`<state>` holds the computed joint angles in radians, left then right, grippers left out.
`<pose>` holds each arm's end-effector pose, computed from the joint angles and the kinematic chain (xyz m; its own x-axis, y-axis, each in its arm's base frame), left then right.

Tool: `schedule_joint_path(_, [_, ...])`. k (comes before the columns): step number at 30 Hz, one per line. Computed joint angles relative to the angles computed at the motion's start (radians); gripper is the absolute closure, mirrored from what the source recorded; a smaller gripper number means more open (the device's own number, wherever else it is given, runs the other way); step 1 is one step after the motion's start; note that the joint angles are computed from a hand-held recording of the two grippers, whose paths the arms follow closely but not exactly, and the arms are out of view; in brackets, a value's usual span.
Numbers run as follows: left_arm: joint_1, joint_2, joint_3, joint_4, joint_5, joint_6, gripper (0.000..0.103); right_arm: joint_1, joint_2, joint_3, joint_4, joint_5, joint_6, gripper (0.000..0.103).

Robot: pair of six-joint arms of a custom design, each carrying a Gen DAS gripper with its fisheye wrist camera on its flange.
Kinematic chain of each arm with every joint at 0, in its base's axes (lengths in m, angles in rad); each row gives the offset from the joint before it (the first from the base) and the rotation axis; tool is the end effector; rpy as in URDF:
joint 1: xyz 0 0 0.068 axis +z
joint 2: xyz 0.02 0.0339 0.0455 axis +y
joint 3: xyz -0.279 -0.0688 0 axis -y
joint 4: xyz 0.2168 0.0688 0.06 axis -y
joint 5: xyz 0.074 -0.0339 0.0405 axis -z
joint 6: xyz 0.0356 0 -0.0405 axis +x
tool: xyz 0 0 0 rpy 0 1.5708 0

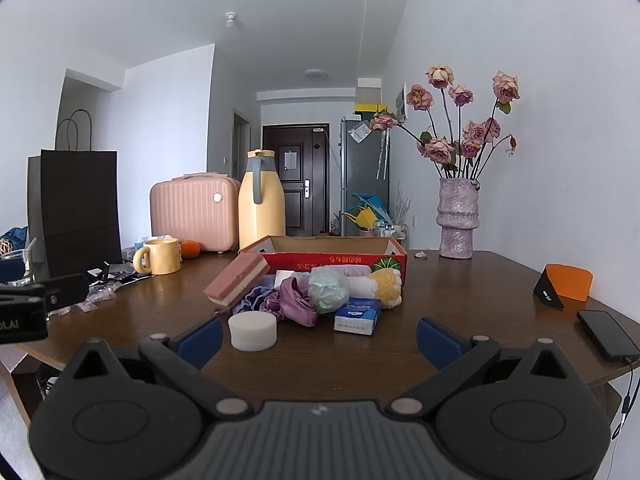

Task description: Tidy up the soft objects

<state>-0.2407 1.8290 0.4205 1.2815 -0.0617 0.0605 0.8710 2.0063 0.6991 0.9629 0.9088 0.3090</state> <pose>0.2862 -0.0680 0.1651 -0.1120 0.0896 -0.9897 0.1856 0.9803 0.0678 0.2420 0.2438 0.1404 -0.2047 0.0471 -0.9777 0.0737 0.9967 0.0326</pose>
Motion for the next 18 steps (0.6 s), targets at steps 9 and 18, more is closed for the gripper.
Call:
schedule_joint_path(9, [-0.002, 0.001, 0.014, -0.025, -0.013, -0.001, 0.000, -0.006, -0.014, -0.001, -0.007, -0.004, -0.007, 0.000])
schedule_joint_path(18, [-0.004, -0.001, 0.013, -0.024, -0.015, -0.001, 0.000, 0.004, -0.015, 0.010, -0.024, 0.007, -0.003, 0.000])
